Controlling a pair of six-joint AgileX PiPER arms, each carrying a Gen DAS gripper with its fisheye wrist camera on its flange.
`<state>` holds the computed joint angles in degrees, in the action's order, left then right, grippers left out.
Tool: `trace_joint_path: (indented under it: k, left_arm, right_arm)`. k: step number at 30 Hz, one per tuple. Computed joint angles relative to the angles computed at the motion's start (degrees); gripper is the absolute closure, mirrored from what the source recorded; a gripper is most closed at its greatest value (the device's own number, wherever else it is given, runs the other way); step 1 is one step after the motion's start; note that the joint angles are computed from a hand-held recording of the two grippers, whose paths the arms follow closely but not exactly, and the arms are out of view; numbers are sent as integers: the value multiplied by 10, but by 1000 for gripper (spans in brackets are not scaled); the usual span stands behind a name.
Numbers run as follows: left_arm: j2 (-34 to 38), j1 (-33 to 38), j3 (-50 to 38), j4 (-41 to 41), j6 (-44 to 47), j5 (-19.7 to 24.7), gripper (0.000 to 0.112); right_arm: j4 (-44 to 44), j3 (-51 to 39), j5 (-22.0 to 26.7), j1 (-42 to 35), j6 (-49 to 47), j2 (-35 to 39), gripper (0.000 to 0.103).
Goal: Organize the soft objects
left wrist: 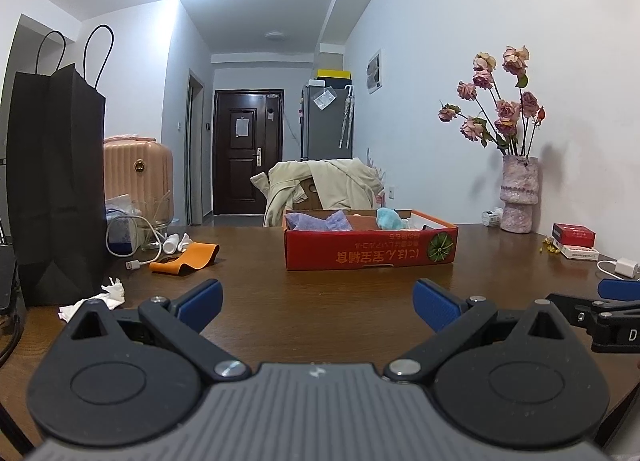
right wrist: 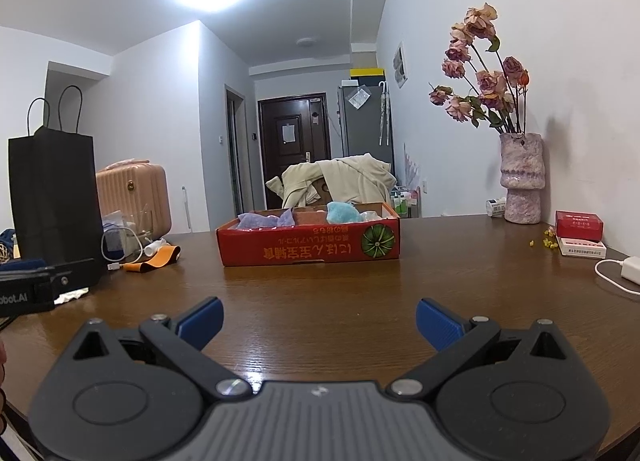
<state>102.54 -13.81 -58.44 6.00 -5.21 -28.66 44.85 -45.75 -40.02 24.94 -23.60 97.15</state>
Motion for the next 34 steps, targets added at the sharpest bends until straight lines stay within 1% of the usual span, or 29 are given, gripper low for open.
trace_joint_path:
  k: [5,15,25,31,33,34]
  left_arm:
    - [-1,2,-4,14,-17,10,9]
    - [1,0,-2,3,-7,3,9]
    - [0,2,-2,20,-22,1,9]
    - [-3,3,4,26,-30,-14,9]
    - [-1,2,2,31,-39,-12,9]
    - [2,1,-3,29,-41,-5,9]
  right_arm:
    - [2,0,0,0,-2,0,0]
    - [8,1,-11,3,-2,2,0]
    - [9,3,-24,6,-3,0,0]
    - [7,8,-43,11,2,-4,0]
    - [5,8,-40,10,4,-3,0]
    - [1,6,-36,8,8,-3,0]
